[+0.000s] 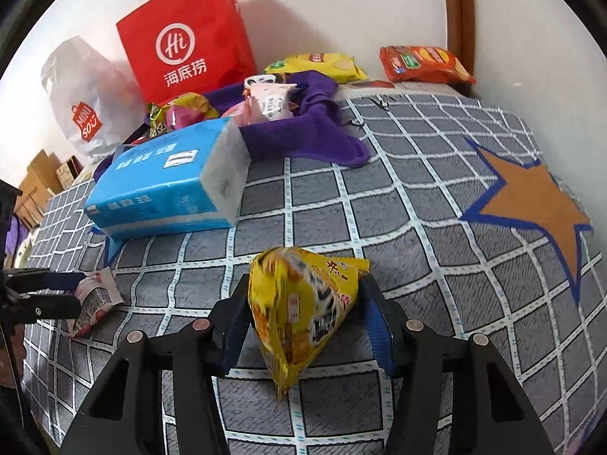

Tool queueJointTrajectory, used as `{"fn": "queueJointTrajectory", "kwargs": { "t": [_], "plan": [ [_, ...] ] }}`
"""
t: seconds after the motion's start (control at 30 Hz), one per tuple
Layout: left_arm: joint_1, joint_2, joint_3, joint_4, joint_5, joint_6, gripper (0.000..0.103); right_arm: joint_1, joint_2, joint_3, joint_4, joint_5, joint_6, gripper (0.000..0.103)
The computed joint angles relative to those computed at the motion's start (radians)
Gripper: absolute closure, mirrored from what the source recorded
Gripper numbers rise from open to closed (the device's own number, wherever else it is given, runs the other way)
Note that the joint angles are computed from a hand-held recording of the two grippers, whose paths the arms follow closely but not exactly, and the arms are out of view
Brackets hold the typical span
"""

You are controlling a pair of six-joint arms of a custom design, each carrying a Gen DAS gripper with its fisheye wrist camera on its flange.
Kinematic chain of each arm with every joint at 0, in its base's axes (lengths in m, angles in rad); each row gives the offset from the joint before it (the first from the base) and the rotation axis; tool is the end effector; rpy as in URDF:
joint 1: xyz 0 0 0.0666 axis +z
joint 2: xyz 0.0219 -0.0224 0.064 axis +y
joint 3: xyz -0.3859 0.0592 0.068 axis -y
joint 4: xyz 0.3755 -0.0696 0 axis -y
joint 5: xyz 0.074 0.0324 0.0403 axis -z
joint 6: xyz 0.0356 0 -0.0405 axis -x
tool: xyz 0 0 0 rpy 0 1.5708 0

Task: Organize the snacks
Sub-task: 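Grasp the white packet with the left tool while the right tool lifts the yellow bag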

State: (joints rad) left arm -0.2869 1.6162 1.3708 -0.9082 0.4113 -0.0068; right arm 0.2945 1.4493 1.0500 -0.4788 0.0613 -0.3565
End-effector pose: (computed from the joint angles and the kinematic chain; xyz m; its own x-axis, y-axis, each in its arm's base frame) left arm 0.4894 -0.1597 0.3242 -0.8740 0.2644 -0.4077 0.4207 0.8315 -0.3627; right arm 0.4394 0.1306 0.2915 -0.7781 0.1280 -0.6149 0.0206 0.9837 0.1787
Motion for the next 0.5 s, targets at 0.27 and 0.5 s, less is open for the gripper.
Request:
{"fn": "queueJointTrajectory", "kwargs": {
  "t": [0.27,0.5],
  "plan": [
    [-0.114,-0.021,-0.042,0.079,-0.301,-0.090,0.016,0.007,-0.003,0.004,-0.013,0.009,0.000,0.048],
    [-0.102,-0.048,-0.078,0.141,-0.303,-0.098,0.048,0.005,-0.022,-0.006,-0.033,0.027,0.008,0.048]
  ]
}}
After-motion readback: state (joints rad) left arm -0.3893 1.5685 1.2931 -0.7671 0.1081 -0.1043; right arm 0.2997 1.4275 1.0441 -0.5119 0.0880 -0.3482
